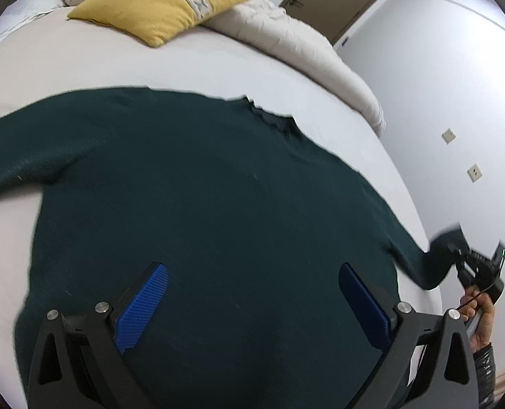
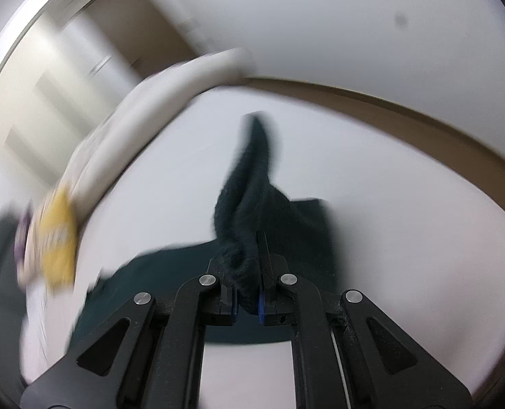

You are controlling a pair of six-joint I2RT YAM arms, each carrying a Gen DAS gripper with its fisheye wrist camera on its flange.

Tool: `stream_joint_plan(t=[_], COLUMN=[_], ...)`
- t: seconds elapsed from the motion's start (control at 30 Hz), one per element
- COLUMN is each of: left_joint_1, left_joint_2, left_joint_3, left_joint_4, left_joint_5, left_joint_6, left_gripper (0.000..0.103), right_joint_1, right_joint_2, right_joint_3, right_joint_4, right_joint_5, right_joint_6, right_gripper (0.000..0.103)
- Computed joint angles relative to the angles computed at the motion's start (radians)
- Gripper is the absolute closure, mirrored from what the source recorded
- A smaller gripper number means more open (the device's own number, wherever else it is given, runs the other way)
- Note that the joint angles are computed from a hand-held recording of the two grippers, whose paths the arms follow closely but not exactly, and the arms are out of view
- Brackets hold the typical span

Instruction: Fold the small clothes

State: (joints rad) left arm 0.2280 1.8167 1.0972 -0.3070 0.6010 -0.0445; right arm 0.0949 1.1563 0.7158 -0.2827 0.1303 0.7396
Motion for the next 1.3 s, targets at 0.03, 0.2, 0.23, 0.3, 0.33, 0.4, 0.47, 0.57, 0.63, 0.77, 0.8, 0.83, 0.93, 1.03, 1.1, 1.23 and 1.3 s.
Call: stream_joint_plan(t=[0.03,0.2,0.23,0.3,0.33,0.4,0.47,0.57,0.63,0.77,0.8,0.83,0.93,1.03,1.1,1.23,1.3], left_joint_1=[0.017,0.086,0.095,0.12,0.132,0.146,0.139,0.112,0.07,-0.038,-0.078,-0.109,-0.179,-0.23,-0.239,-0.205,-0.188], left_joint_2=[0.003,0.073,0.082,0.11,0.125,0.159,0.174,0.201,0.219,0.287,0.327,0.361,0.474,0.537,0.56,0.533,0.476], left_joint_3=[0.006,0.09,0.102,0.128,0.141,0.17,0.179,0.203,0.221,0.307,0.362,0.409,0.567,0.67,0.72,0.709,0.637], left_joint_4=[0.005,-0.012,-0.016,-0.026,-0.033,-0.051,-0.052,-0.057,-0.043,-0.044,-0.053,-0.068,-0.146,-0.168,-0.201,-0.199,-0.134], left_joint_5=[0.013,0.055,0.059,0.07,0.08,0.097,0.097,0.103,0.097,0.066,0.041,0.018,-0.037,-0.147,-0.183,-0.139,-0.149], left_joint_6=[0.0,0.009,0.01,0.023,0.031,0.045,0.046,0.035,0.004,-0.047,-0.058,-0.062,-0.068,-0.074,-0.072,-0.057,-0.052], left_gripper=[0.002,0.01,0.01,0.01,0.01,0.01,0.01,0.009,0.009,0.009,0.01,0.011,0.029,0.044,0.075,0.095,0.095], right_joint_1=[0.099,0.511,0.547,0.621,0.643,0.687,0.708,0.72,0.704,0.706,0.689,0.665,0.587,0.456,0.378,0.264,0.22], right_joint_2=[0.092,0.616,0.699,0.868,0.968,1.12,1.195,1.117,1.002,0.72,0.661,0.603,0.464,0.426,0.422,0.513,0.58], right_joint_3=[0.084,0.595,0.695,0.865,0.979,1.129,1.169,0.985,0.794,0.457,0.404,0.344,0.205,0.138,0.105,0.133,0.185], right_joint_4=[-0.002,-0.075,-0.106,-0.148,-0.186,-0.252,-0.254,-0.082,0.073,0.185,0.175,0.177,0.172,0.192,0.229,0.312,0.317], right_joint_5=[0.051,0.174,0.169,0.146,0.134,0.125,0.116,0.099,0.081,0.173,0.185,0.187,0.201,0.15,0.121,0.048,-0.001], right_joint_6=[-0.012,-0.01,-0.013,0.013,0.021,0.052,0.078,0.061,0.058,0.065,0.087,0.108,0.134,0.138,0.122,0.079,0.055], right_gripper=[0.097,0.097,0.097,0.097,0.097,0.093,0.086,0.057,0.032,0.031,0.031,0.031,0.031,0.032,0.032,0.033,0.035])
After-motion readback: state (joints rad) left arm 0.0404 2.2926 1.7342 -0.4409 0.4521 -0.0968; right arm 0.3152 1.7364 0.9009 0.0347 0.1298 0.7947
